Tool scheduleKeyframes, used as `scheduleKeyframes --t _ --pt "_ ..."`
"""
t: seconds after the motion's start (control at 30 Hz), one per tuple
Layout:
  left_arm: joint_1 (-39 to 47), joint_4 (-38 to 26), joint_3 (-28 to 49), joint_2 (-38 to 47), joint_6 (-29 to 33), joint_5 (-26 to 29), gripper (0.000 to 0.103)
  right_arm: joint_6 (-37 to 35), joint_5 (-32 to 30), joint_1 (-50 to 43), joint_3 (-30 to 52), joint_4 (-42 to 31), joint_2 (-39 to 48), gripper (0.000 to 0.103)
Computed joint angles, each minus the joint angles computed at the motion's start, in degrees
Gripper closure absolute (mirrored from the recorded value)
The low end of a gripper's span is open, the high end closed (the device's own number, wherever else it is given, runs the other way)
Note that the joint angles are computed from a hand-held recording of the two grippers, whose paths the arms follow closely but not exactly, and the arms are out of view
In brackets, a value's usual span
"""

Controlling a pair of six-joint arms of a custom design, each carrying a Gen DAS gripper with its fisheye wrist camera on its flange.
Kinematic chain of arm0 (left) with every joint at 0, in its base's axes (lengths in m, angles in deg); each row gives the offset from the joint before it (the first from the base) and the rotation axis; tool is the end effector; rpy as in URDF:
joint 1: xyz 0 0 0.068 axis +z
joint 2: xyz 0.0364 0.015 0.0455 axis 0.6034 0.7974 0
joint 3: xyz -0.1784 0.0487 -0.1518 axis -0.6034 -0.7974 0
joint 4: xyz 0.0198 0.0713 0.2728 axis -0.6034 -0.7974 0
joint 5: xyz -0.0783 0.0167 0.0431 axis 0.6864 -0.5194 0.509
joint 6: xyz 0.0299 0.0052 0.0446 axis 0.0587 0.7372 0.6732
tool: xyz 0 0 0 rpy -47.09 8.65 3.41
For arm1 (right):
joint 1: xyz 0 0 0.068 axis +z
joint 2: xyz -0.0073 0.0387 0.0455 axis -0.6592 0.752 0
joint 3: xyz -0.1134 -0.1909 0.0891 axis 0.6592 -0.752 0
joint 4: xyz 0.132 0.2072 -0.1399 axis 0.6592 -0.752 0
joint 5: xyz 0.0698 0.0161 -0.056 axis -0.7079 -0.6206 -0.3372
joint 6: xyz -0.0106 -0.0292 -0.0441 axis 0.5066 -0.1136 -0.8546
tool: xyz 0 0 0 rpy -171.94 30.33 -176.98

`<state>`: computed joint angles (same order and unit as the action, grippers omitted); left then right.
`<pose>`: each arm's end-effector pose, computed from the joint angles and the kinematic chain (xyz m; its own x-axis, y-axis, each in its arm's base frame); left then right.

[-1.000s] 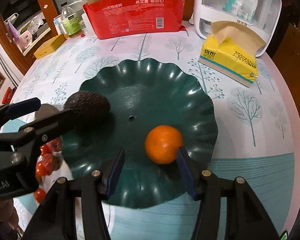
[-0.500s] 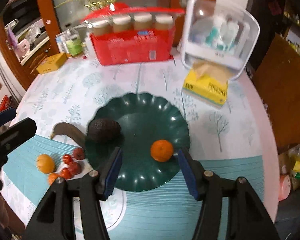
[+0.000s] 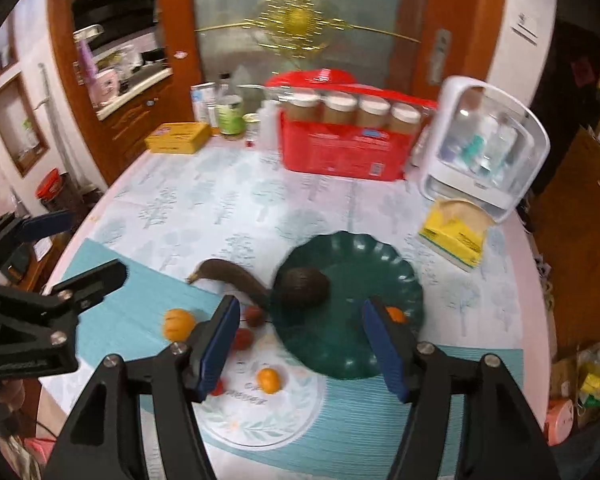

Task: Organize fruits
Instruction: 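Withdraw both tools from the plate back toward the remaining fruit, then grasp the yellow grapefruit with the left tool while the right tool grasps a mandarin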

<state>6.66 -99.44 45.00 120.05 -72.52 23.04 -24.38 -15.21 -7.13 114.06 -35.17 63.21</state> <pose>0.2590 -0.1413 0.3472 -0.7698 0.1204 -0.6269 0.1295 0.9911 0.0313 0.2724 0.1773 0.3477 -0.7566 -0.2719 -0.5946 -0.3270 0.9449 -0.0161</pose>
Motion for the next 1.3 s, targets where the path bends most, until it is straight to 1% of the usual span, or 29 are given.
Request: scheduleKeyframes --t 0.17,0.3,0.4,0.47,0.53,0.73,0.9,1.03,1.1,1.2,1.27,1.3 --pt "3.9 1.9 -6.9 -4.5 2.8 3.8 0.011 2.8 1.3 5.2 -6.3 4.7 -1.5 0.039" --pt "7.4 5.6 -14.6 -6.4 3.8 7.9 0.011 5.0 0.2 7.0 -11.5 8.5 -0.8 0.039" --pt "10.1 8.5 -18.8 -5.3 4.1 11.7 0.011 6.2 -0.7 7.9 -15.0 11.7 0.9 0.039" --pt "11.8 10.6 -21.2 -3.8 4.8 14.7 0.011 7.1 -2.7 8.1 -17.6 14.2 2.0 0.039" --pt "12.7 12.8 -22.8 -1.8 5.7 16.3 0.011 8.6 -3.5 9.0 -19.3 16.1 3.3 0.039" --pt "13.8 16.9 -24.0 5.8 9.7 19.5 0.011 11.0 -7.3 9.8 -21.5 20.7 8.2 0.040" --pt "13.8 18.3 -22.6 11.5 11.4 20.8 0.011 11.2 -8.7 9.9 -20.1 22.5 13.4 0.051" --pt "13.8 19.0 -22.1 14.2 12.5 21.8 0.011 12.2 -10.3 9.4 -18.9 23.2 16.5 0.052" --pt "13.8 19.3 -21.7 15.5 12.7 22.2 0.013 12.7 -11.1 9.3 -18.4 23.7 17.9 0.052" --pt "14.3 19.4 -21.1 17.1 12.8 23.3 0.018 13.2 -11.6 9.3 -17.4 23.9 19.9 0.052" --pt "14.7 19.5 -20.7 18.2 12.8 24.3 0.024 13.4 -11.7 9.4 -16.9 24.3 21.1 0.052" --pt "15.0 19.6 -20.5 18.7 12.9 25.1 0.024 13.5 -11.6 9.4 -16.6 24.5 21.6 0.053"
